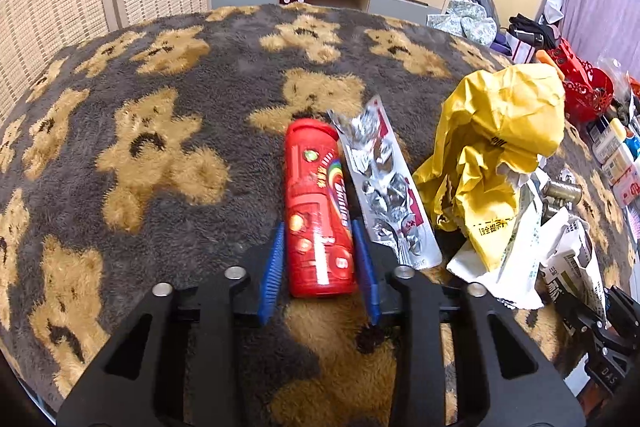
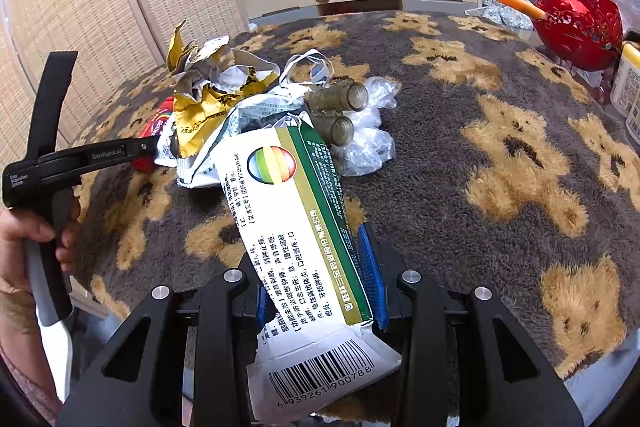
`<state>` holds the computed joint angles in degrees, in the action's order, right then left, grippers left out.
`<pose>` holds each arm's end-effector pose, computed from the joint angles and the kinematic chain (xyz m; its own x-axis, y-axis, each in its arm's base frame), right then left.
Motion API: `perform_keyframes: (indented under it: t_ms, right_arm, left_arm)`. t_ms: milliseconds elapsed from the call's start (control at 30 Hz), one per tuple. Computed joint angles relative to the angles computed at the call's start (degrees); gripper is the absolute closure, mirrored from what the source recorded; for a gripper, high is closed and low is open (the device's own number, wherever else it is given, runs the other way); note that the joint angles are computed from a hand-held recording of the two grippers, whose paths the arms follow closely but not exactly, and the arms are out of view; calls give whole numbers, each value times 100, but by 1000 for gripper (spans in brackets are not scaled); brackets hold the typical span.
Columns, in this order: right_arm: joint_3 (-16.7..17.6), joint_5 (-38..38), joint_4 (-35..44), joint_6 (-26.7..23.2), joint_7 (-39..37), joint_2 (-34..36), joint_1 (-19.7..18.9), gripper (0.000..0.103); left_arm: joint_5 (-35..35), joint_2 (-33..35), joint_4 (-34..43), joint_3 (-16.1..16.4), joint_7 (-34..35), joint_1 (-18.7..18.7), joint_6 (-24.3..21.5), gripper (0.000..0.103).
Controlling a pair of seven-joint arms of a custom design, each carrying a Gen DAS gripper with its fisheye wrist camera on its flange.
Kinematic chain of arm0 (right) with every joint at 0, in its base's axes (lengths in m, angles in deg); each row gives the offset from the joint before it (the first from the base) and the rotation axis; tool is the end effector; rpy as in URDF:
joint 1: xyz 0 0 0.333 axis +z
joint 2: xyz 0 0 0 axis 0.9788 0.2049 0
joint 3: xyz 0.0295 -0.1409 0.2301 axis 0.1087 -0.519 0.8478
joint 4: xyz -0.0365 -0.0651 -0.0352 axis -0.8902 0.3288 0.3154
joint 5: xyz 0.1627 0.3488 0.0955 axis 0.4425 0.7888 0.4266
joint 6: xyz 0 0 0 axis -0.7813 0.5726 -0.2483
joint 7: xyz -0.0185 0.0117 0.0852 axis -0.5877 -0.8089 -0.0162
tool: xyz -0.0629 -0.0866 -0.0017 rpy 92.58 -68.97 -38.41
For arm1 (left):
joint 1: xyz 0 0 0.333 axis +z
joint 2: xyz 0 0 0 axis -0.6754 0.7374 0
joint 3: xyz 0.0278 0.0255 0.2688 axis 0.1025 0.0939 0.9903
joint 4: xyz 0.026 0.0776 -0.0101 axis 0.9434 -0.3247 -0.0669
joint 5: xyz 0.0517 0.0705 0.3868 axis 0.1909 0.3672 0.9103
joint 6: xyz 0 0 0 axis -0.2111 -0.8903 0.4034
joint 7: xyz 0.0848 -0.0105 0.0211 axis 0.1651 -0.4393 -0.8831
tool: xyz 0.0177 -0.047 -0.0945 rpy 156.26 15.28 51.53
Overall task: Collect trash
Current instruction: 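Carry the red can in the left tool to the bin and release while the right tool drops the box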
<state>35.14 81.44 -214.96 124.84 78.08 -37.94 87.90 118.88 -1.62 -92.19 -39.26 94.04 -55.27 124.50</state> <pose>0.5569 0.0655 0.4427 0.4382 -0.8746 -0.2076 -0.7278 -0.2097 -0.6529 0.5736 -0.2505 0.4501 0.2336 -0.9657 0.1136 -0.7598 -0.2542 -0.5984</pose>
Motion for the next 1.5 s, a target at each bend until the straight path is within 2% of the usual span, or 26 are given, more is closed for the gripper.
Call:
perform_keyframes:
  t_ms: [200, 333, 500, 1033, 1167, 1333, 1500]
  right_arm:
    - [-33, 5, -169, -4, 15, -186, -17, 65]
    - [-73, 8, -364, 7, -2, -385, -3, 65]
    - [-145, -28, -692, -41, -26, -722, 27, 65]
    - [-470, -508, -2256, -381, 22, -2539, 5, 66]
    - [-534, -719, -2555, -554, 118, -2844, -70, 66]
    - [-596, -946, -2760, -953, 241, -2906, -189, 66]
    - [-428, -1209, -2959, -957, 433, -2771, -278, 66]
  left_arm:
    - [39, -122, -105, -37, -5, -37, -60, 75]
    - [169, -418, -369, -131, -154, -117, -347, 75]
    - [97, -907, -880, -286, -382, -169, -470, 75]
    - [-93, -2340, -2145, -1063, -1393, -737, -513, 75]
    - [-218, -2440, -2318, -1171, -1536, -918, -502, 75]
    - [-456, -2337, -2471, -1228, -1575, -1157, -412, 75]
    - [-717, -2108, -2625, -1197, -1605, -1313, -133, 75]
